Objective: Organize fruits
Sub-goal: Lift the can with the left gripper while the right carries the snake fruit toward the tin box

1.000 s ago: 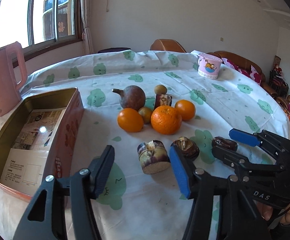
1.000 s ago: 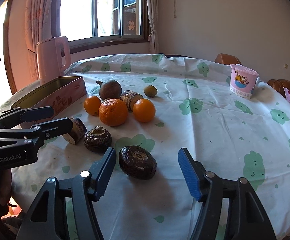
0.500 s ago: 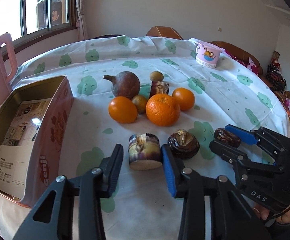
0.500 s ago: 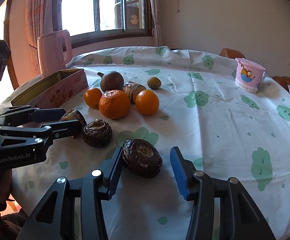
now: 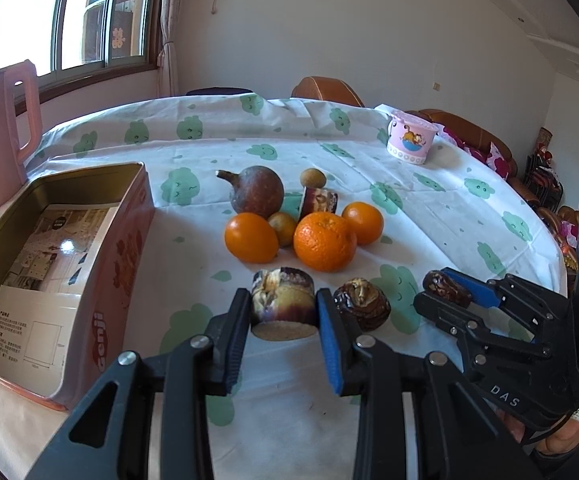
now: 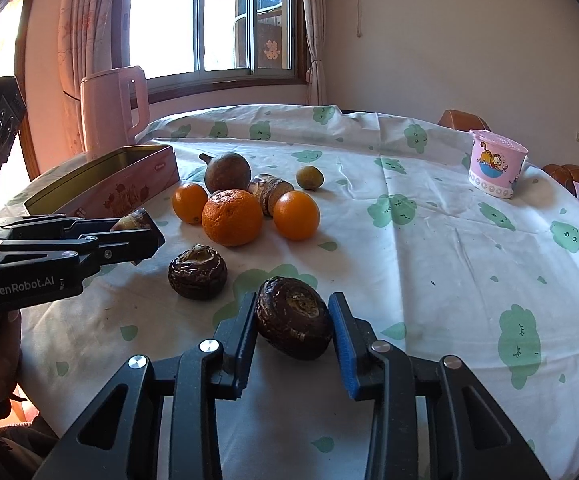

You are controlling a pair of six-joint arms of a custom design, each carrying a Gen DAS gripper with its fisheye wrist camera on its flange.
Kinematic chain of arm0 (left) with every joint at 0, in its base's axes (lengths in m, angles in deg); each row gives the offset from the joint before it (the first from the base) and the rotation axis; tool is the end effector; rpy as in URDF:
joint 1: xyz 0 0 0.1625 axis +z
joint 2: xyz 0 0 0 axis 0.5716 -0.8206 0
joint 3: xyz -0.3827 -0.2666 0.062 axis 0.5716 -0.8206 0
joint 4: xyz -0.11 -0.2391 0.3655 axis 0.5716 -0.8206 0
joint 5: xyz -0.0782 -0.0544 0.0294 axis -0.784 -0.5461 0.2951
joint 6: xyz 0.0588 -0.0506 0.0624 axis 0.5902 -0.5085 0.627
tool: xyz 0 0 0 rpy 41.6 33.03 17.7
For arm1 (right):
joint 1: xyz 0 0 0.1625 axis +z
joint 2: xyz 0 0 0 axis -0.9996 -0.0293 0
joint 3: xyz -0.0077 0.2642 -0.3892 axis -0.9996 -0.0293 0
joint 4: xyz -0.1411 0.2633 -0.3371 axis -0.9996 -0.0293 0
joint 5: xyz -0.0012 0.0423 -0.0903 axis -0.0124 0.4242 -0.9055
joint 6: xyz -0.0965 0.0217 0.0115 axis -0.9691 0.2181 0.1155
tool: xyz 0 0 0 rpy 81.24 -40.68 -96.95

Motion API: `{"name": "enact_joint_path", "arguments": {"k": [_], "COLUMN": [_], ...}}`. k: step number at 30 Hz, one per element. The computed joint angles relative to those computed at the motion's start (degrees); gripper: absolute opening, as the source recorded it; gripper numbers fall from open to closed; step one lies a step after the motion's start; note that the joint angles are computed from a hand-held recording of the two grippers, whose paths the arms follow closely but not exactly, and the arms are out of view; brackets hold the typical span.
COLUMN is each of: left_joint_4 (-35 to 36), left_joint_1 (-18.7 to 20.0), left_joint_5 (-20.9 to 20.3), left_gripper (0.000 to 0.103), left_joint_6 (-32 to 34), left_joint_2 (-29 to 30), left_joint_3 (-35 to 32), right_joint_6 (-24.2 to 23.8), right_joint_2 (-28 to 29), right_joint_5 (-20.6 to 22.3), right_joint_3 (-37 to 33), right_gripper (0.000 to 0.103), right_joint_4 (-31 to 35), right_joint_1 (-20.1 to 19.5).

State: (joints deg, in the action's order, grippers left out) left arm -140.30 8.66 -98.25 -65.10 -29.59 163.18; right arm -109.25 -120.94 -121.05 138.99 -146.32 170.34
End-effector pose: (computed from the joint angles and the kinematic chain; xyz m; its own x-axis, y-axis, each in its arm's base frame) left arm -0.3122 -0.5545 -0.0059 -0.7051 0.4887 -0.5137 0.6978 0.6068 -0.3805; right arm 0.0396 -0.4884 0.2321 -0.7074 -0.0439 0.7054 -0.5957 0.5742 -0.5616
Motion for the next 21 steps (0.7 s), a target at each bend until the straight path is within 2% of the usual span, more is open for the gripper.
{"name": "enact_joint_path", "arguments": {"k": [21], "left_joint_4": [-10.9], "left_joint_1": [-1.0], "left_joint_5": [1.6], "left_gripper": [0.035], "left_joint_6": [3.8], "left_joint_2": [1.3], "left_joint_3": [1.9], "right_joint_6": [-2.1], "right_joint_2": [1.1], "right_joint_5": [5.3], "right_joint_3": [1.5], "right_gripper": [0.037], "right_joint_4": [-6.6], "right_joint_1": [-1.4]}}
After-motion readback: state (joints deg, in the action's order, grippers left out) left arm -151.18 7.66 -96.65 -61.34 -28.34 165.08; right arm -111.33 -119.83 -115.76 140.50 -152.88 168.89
